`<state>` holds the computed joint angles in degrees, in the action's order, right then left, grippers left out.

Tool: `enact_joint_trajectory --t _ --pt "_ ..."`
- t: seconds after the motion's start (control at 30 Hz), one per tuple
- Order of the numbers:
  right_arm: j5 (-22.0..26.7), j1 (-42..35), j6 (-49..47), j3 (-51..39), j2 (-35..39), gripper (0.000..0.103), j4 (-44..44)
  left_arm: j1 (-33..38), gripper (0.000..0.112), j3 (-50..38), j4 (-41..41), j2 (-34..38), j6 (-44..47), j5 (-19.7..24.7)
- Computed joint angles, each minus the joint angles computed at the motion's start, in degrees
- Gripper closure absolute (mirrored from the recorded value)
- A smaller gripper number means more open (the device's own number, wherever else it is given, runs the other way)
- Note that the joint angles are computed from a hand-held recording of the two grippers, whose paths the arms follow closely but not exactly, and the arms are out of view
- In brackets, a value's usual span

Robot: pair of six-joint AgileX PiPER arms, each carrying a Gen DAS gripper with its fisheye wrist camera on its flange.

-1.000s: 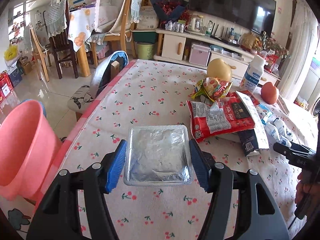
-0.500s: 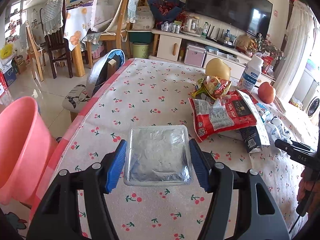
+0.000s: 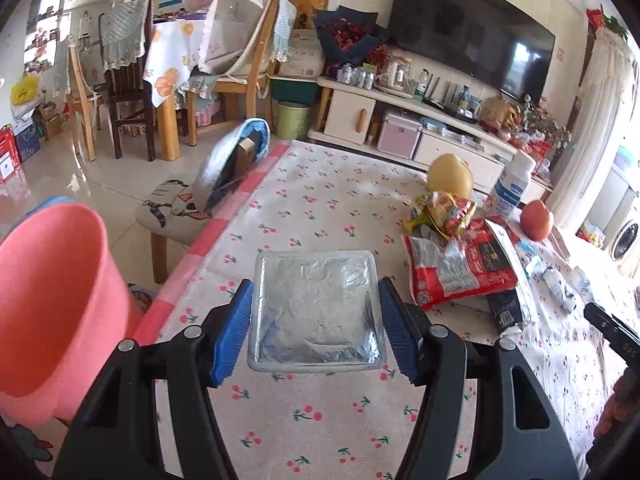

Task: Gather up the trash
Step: 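Lift the foil tray and yogurt bottle and carry them toward the pink bucket, then open both grippers over the pink bucket to drop the items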

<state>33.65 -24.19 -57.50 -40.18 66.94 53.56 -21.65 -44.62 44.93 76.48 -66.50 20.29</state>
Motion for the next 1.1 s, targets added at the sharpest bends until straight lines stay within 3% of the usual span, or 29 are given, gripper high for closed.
enact_joint_trajectory --t 0.2,0.37,0.43,0.6,0.73,0.9,1.0,1.1 --pt "1.24 7.93 11.0 -1.15 -5.79 0.042 -3.53 5.64 0.049 1.13 -2.04 -3.33 1.86 -0.54" --pt "-1.47 23.35 23.63 -4.48 -4.76 0.042 -8.02 10.55 0.049 1.94 -0.61 -6.04 0.36 0.23" --pt "-3.67 31.06 29.01 -6.42 -2.97 0.042 -10.16 13.91 0.049 2.04 -3.53 -6.79 3.22 0.01" --pt "-8.85 50.11 41.62 -15.14 6.14 0.042 -17.35 24.58 0.049 1.56 -13.4 -7.43 13.29 -0.53" --pt "-10.23 59.9 46.69 -25.17 15.99 0.042 -20.33 34.74 0.049 0.1 -21.91 -6.02 23.49 -0.21" --pt "-8.26 66.64 49.48 -38.72 28.6 0.042 -20.76 47.08 0.049 -1.7 -38.23 -3.48 40.75 0.08" --pt "-6.48 68.85 50.71 -45.28 34.85 0.042 -20.87 51.23 0.049 -3.06 -44.93 -1.34 48.01 1.19" --pt "-3.63 69.01 49.26 -50.81 40.18 0.042 -17.87 55.29 0.049 -4.93 -56.57 1.34 59.27 3.72"
